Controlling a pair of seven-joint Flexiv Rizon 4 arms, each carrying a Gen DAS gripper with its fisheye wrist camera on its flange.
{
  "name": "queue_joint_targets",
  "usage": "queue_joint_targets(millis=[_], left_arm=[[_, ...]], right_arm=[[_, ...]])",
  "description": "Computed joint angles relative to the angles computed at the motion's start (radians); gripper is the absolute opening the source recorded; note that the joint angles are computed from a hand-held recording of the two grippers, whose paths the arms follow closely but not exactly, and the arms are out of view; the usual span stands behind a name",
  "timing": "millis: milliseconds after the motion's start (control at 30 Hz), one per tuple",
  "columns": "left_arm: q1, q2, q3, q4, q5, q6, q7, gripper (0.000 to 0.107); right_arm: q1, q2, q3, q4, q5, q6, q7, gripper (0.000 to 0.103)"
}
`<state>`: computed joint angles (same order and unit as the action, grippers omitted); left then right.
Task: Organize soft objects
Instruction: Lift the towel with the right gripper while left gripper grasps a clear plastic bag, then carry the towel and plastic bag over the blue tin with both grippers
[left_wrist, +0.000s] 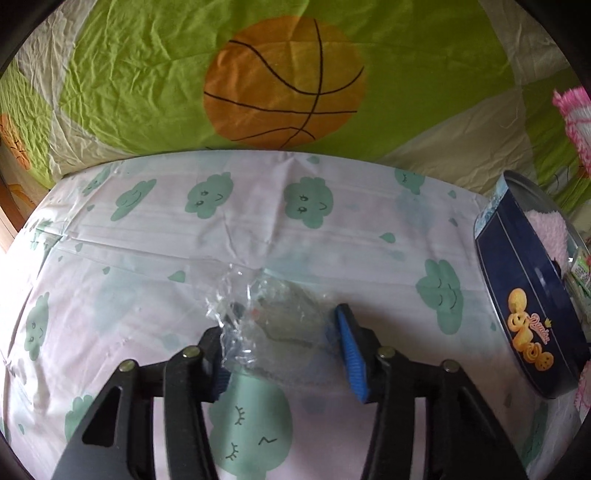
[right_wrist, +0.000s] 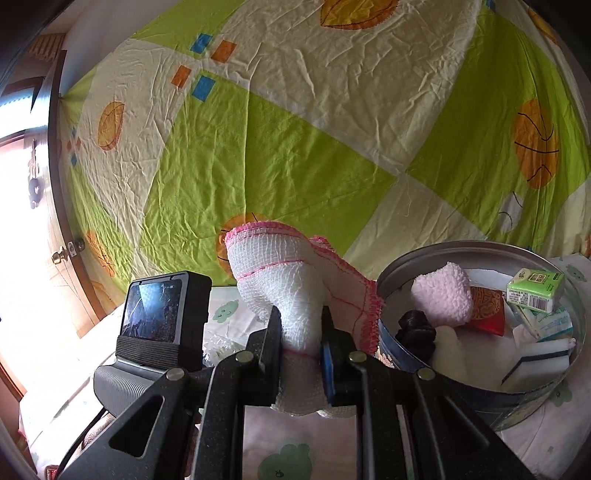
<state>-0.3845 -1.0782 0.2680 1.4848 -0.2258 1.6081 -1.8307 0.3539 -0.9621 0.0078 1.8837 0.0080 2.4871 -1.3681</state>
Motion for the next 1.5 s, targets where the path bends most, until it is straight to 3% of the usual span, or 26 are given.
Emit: queue_joint_targets(millis=[67, 133, 267, 433, 567, 867, 1233, 1500], left_arm=[[0.052, 0.015, -0.070, 0.030, 0.007, 0.054, 0.012, 0.013], [0.153, 0.033, -0.204, 0.084, 0.020, 0.150, 0.038, 0.013], [0.270, 0.036, -0.344, 0.194, 0.059, 0.474, 0.012, 0.013], [0.329, 0.018, -0.407, 0.228, 0.139, 0.758, -0.013, 0.013], [0.330, 0.015, -0.413, 0.238, 0.166, 0.871, -0.006, 0.013], [0.321, 0.021, -0.429, 0.255, 0.213, 0.957, 0.020, 0.013], [0.295, 0.018, -0.438, 0.264, 0.220, 0.983, 0.045, 0.013], [0.311, 0.016, -0.464, 0.267, 0.287, 0.981, 0.004, 0.013]], right_arm=[[0.006, -0.002, -0.003, -0.001, 0.012, 0.007, -0.006, 0.019], [0.013, -0.004, -0.007, -0.004, 0.029, 0.019, -0.013, 0.019], [0.043, -0.013, -0.022, -0.013, 0.089, 0.051, -0.044, 0.019], [0.075, -0.021, -0.035, -0.022, 0.170, 0.112, -0.097, 0.019], [0.106, -0.028, -0.047, -0.038, 0.258, 0.163, -0.154, 0.019], [0.111, -0.036, -0.037, -0.038, 0.296, 0.229, -0.236, 0.019], [0.084, -0.039, -0.027, -0.014, 0.284, 0.278, -0.277, 0.019], [0.047, -0.037, -0.033, 0.023, 0.253, 0.332, -0.286, 0.019]])
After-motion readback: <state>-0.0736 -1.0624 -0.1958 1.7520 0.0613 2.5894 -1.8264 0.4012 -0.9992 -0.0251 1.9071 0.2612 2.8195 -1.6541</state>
